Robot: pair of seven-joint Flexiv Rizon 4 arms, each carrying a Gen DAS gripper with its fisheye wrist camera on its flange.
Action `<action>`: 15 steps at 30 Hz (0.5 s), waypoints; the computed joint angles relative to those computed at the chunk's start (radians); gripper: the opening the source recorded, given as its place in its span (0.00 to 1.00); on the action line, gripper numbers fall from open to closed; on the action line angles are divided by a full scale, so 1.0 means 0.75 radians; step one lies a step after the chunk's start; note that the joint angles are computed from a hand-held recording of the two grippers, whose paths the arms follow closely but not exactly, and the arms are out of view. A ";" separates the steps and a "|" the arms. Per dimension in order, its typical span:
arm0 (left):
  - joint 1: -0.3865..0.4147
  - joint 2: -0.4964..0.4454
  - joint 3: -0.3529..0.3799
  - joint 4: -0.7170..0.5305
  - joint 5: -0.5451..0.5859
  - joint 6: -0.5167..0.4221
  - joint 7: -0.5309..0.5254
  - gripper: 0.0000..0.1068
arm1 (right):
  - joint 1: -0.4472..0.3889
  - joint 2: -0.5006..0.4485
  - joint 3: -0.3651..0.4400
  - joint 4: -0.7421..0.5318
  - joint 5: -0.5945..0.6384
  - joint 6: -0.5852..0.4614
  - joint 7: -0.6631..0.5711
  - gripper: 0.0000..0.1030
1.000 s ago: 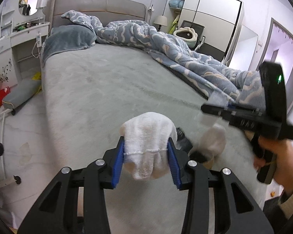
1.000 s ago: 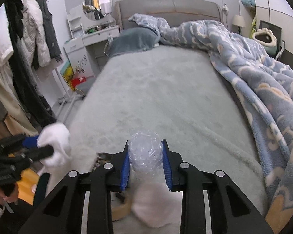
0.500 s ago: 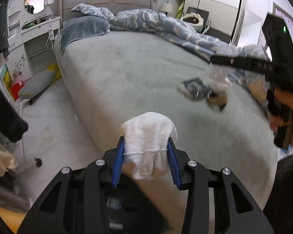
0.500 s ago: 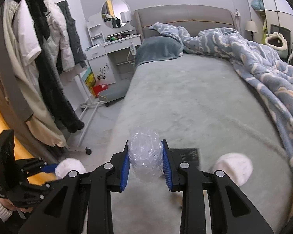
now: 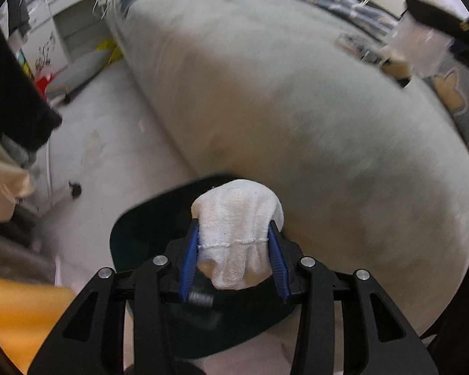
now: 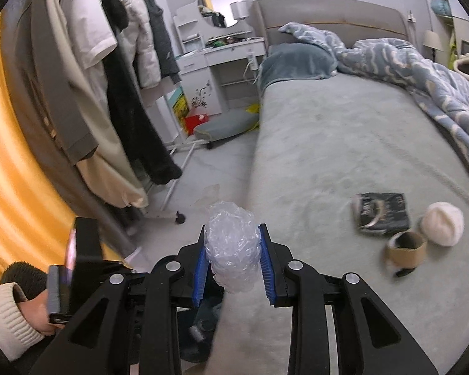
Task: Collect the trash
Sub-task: 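Carry white cloth and plastic bag in both tools over the teal bin, then open left tool to drop white cloth into the teal bin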
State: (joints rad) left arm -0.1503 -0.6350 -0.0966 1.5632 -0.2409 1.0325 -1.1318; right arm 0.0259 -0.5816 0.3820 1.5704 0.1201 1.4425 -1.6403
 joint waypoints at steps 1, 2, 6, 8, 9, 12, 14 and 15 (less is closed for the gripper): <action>-0.004 -0.003 0.018 -0.005 0.014 -0.033 -0.013 0.42 | 0.004 0.002 0.002 0.004 -0.001 -0.004 0.000 0.29; -0.005 -0.005 0.028 -0.009 0.023 -0.052 -0.022 0.42 | 0.019 -0.002 -0.004 0.001 -0.009 -0.020 0.005 0.29; 0.007 -0.022 0.052 -0.020 0.035 -0.133 -0.067 0.43 | 0.052 -0.021 -0.005 -0.015 -0.017 -0.070 0.009 0.29; 0.009 -0.031 0.070 -0.029 0.048 -0.170 -0.102 0.45 | 0.070 -0.031 -0.009 -0.024 -0.017 -0.103 0.010 0.29; 0.007 -0.035 0.084 -0.036 0.061 -0.190 -0.127 0.45 | 0.082 -0.040 -0.013 -0.033 -0.019 -0.128 0.012 0.29; 0.019 -0.041 0.102 -0.043 0.079 -0.233 -0.185 0.50 | 0.122 -0.063 -0.039 -0.056 -0.028 -0.189 0.019 0.29; 0.037 -0.039 0.095 -0.038 0.072 -0.246 -0.199 0.52 | 0.144 -0.076 -0.057 -0.068 -0.032 -0.220 0.025 0.29; 0.046 -0.035 0.090 -0.032 0.067 -0.249 -0.202 0.54 | 0.151 -0.084 -0.060 -0.077 -0.032 -0.239 0.024 0.29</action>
